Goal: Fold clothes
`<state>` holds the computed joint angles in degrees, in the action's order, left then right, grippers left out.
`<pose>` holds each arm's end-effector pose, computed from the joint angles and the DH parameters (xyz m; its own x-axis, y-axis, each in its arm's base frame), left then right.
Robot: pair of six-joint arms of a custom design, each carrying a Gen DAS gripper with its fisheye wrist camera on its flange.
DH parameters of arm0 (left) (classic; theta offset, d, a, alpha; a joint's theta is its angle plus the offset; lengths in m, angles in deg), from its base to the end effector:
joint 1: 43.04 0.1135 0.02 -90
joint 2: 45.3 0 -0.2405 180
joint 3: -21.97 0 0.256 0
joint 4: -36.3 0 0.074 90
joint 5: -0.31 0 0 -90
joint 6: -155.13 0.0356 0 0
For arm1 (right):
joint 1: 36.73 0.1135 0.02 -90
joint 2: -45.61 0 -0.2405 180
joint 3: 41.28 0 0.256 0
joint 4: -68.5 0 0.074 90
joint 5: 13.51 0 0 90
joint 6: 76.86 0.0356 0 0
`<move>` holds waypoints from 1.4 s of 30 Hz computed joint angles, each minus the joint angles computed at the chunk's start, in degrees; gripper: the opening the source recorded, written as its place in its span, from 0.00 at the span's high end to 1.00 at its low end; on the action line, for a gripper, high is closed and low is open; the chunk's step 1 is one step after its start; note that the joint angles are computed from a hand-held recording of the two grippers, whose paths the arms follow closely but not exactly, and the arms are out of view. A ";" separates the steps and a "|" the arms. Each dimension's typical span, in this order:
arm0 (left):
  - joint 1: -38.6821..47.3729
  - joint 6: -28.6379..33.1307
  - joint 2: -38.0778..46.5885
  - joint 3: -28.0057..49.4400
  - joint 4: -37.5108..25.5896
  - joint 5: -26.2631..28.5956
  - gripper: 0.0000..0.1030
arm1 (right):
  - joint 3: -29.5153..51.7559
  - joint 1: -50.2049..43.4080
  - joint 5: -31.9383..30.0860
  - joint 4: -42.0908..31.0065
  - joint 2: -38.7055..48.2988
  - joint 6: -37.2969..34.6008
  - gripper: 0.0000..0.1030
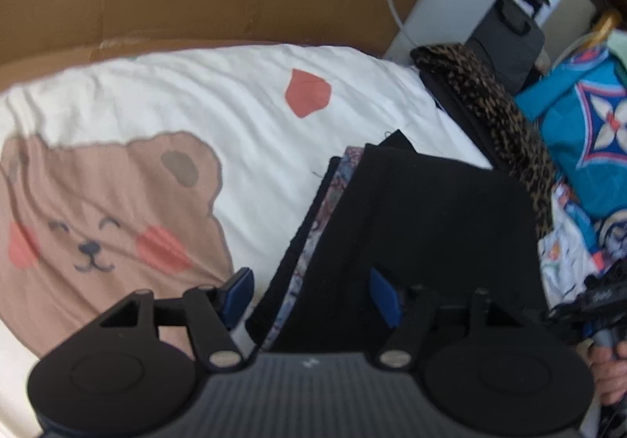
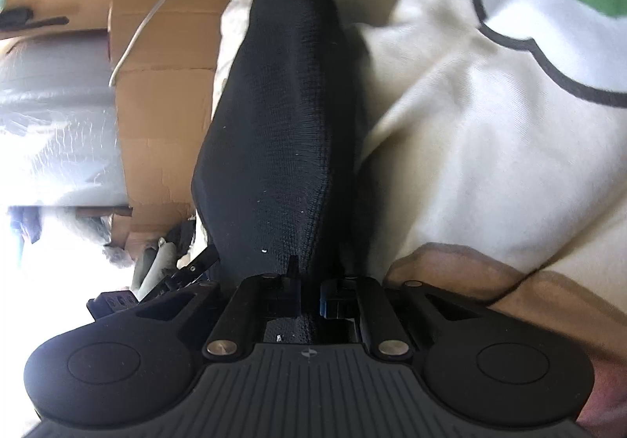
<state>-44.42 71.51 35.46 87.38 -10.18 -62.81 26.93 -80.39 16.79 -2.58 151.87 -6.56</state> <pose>0.2777 -0.0228 0.1899 -0.8497 0.1196 -0.5135 0.3313 0.8787 -0.3436 0.2084 -0.1564 0.0997 -0.8299 0.5569 0.0336 0.2902 0.3796 0.8784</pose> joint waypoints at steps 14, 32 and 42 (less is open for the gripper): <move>1.71 -2.19 -3.06 -1.94 -5.09 3.58 0.76 | 7.57 -5.24 3.20 -19.18 0.11 -14.00 0.95; -4.96 -1.03 -6.48 2.44 -12.78 2.67 0.51 | 12.35 -10.86 12.74 -21.95 3.66 -16.41 0.89; -8.17 -4.29 8.42 12.67 -9.86 5.29 0.35 | 11.61 -11.08 10.59 -17.40 3.68 -13.34 0.68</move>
